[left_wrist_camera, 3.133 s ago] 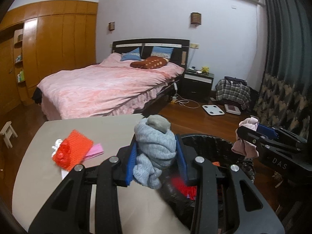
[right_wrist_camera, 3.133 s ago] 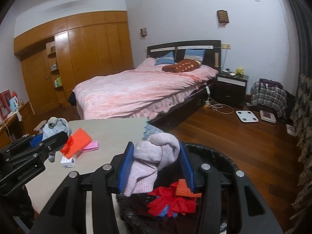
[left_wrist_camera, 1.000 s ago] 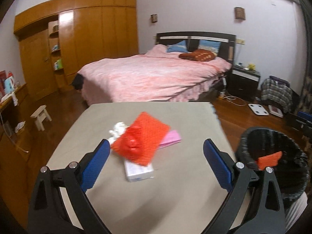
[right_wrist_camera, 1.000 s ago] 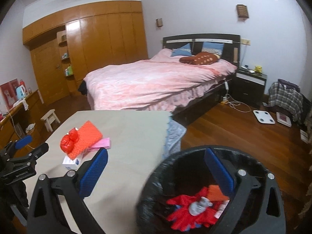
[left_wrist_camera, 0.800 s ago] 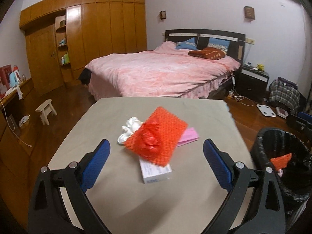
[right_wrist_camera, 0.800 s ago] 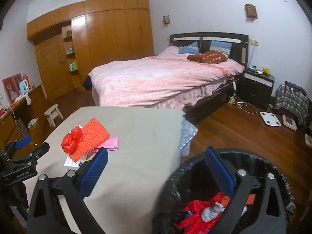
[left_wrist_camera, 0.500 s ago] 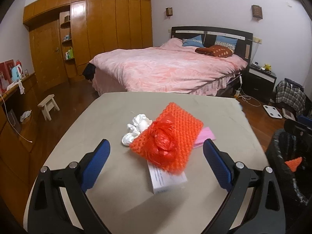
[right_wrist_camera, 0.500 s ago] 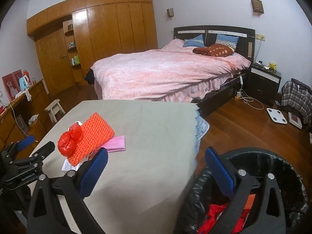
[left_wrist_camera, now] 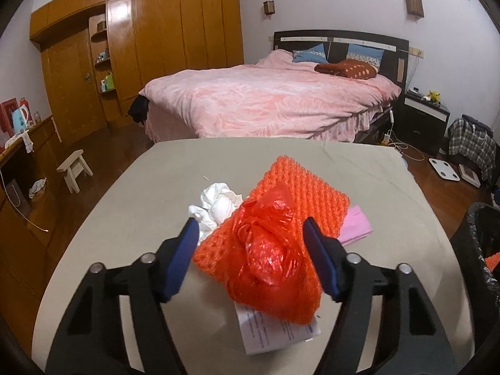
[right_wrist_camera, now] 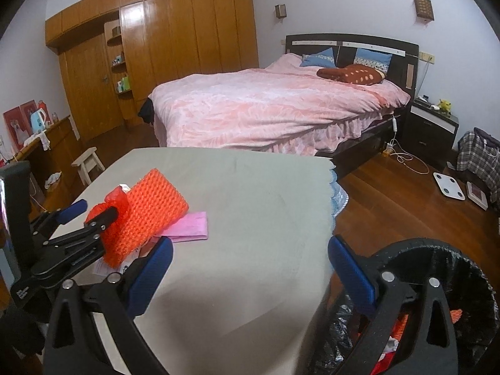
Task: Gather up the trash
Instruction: 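Grasp the red plastic bag with the left tool while the right tool grasps the orange mesh sleeve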
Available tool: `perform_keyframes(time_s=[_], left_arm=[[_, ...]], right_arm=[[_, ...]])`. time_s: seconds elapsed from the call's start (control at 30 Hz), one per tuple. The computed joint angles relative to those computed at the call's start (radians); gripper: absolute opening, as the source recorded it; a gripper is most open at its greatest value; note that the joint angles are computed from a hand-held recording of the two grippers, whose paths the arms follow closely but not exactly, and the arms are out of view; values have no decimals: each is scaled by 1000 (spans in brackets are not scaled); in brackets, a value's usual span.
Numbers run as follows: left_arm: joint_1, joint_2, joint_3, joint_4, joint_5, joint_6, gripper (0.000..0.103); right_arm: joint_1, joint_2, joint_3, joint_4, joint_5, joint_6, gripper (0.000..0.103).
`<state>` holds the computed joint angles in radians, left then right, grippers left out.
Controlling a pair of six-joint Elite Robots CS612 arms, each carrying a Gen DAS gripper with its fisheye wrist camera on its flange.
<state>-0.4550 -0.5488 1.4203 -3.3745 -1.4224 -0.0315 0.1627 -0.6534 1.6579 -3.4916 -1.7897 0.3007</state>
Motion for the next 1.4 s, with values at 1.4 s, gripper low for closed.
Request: perform_keyframes(time_s=[1.4], left_arm=[[105,-44,92,-14,56,-86,42]], right_arm=[[81,149,-324,242,152,-94,97]])
